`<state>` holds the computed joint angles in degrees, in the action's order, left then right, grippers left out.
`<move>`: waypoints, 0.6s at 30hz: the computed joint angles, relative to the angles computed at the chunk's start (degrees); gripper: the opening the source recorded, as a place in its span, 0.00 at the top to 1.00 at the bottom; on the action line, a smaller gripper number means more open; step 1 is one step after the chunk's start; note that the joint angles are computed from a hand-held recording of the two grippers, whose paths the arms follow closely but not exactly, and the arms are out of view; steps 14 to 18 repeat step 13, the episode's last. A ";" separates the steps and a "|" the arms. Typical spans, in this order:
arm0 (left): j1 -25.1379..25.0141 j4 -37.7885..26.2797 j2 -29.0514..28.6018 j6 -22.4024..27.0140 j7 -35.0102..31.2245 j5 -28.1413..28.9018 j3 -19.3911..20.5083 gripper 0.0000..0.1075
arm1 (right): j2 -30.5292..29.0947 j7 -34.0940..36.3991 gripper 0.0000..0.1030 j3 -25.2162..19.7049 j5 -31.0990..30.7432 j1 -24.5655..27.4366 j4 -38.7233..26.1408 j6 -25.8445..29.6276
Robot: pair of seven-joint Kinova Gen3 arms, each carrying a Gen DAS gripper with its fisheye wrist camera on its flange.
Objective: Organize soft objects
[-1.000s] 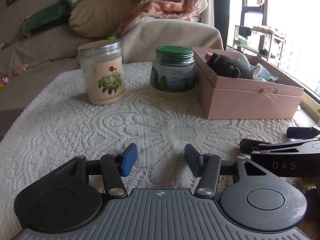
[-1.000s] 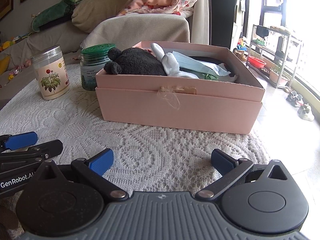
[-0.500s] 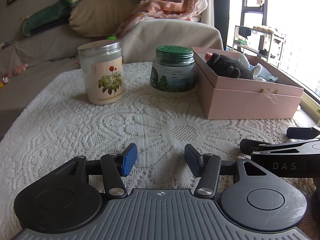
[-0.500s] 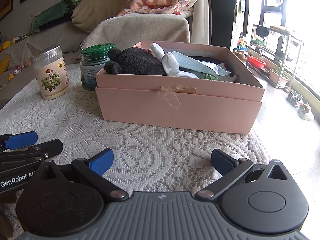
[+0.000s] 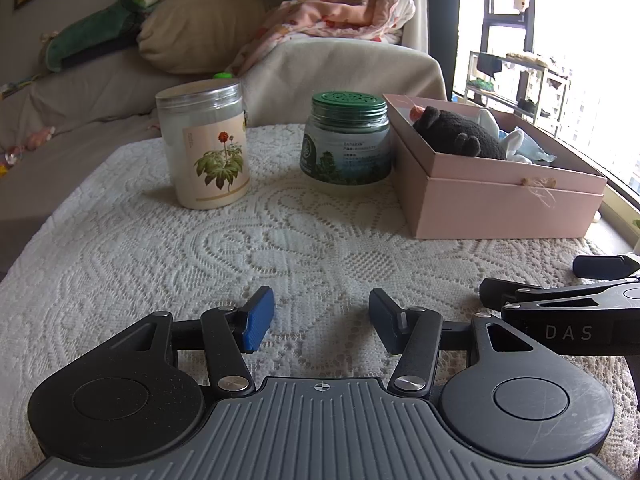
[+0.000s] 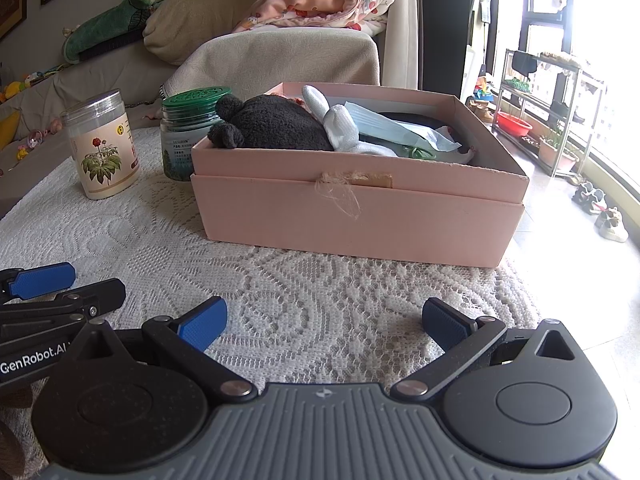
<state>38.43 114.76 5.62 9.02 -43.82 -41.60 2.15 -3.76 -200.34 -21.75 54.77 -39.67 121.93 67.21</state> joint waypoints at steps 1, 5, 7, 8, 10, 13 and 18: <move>-0.01 0.00 0.00 0.00 0.00 -0.01 0.01 0.46 | 0.02 0.00 0.00 0.00 0.00 0.00 -0.01 0.01; -0.04 0.00 -0.02 0.04 -0.03 0.04 0.05 0.46 | 0.02 0.01 0.00 0.02 0.00 -0.02 -0.03 0.01; 0.10 0.00 -0.02 0.09 0.28 -0.27 -0.04 0.46 | 0.04 0.01 0.00 0.03 0.01 -0.02 -0.04 0.01; -0.02 0.02 -0.03 0.06 0.20 -0.19 0.05 0.45 | 0.04 0.01 0.00 0.03 0.01 -0.02 -0.04 0.01; -0.05 0.02 -0.03 0.06 0.22 -0.21 0.09 0.45 | 0.04 0.01 0.00 0.04 0.01 -0.03 -0.04 0.01; -0.50 0.04 -0.07 0.03 -0.36 0.22 0.45 0.46 | 0.09 0.00 0.00 0.04 0.03 -0.04 -0.09 0.02; -0.50 0.04 -0.07 0.03 -0.36 0.22 0.45 0.46 | 0.09 0.00 0.00 0.04 0.03 -0.04 -0.09 0.02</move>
